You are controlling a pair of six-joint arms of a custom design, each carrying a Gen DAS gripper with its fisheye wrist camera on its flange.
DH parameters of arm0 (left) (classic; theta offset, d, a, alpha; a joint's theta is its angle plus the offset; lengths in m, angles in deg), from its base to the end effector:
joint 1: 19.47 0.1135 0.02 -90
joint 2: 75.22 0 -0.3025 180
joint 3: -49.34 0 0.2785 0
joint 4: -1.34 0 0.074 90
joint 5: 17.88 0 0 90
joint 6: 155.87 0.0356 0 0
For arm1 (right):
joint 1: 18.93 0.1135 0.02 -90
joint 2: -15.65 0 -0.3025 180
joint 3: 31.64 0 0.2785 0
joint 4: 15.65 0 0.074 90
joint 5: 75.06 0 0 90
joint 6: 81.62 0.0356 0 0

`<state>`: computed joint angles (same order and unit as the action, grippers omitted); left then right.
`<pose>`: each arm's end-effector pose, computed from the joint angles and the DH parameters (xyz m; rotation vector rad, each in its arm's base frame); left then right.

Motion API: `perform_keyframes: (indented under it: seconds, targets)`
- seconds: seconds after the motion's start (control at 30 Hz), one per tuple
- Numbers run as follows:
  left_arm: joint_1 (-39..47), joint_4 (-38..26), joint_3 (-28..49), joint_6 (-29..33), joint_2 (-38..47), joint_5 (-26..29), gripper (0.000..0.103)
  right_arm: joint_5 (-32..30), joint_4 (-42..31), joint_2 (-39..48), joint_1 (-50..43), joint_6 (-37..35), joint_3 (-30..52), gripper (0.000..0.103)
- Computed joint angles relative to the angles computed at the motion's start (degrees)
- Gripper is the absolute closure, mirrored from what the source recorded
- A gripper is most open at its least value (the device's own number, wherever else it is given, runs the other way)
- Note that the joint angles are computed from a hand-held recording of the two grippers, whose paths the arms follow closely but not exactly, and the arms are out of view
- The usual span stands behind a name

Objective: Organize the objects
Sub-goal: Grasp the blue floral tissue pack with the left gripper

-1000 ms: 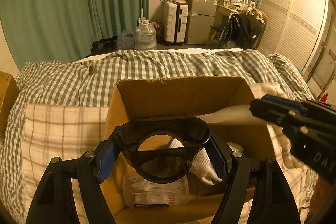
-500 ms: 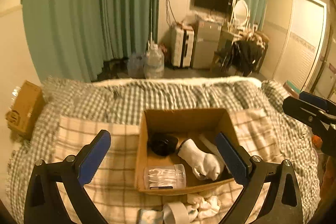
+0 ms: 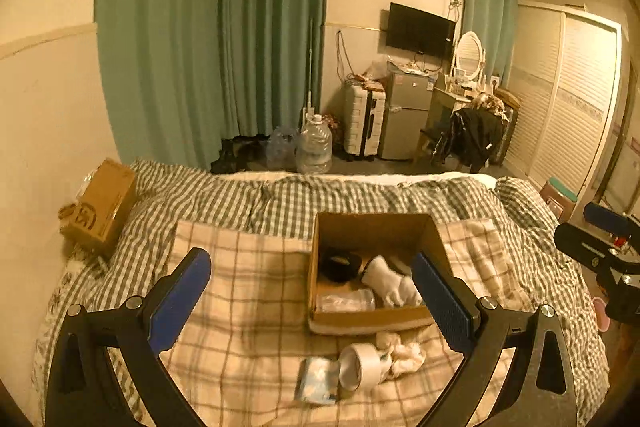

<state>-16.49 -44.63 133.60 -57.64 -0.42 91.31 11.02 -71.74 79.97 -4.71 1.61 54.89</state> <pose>0.3021 0.0040 0.3872 0.2842 2.1604 -0.2584 0.2298 0.0607 0.4303 -0.4330 2.1206 0.1488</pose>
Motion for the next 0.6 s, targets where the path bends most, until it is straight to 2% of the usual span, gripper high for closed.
perform_keyframes:
  seconds: [0.27,0.6]
  targets:
    - [4.7,5.9,-11.2,0.6,-0.6,0.4,0.0,3.9,4.5,-1.4,2.9,2.3,-11.4,0.014]
    - [1.4,15.1,-21.1,1.9,8.7,-6.1,0.0,8.0,14.3,7.4,6.5,2.7,-23.6,0.014]
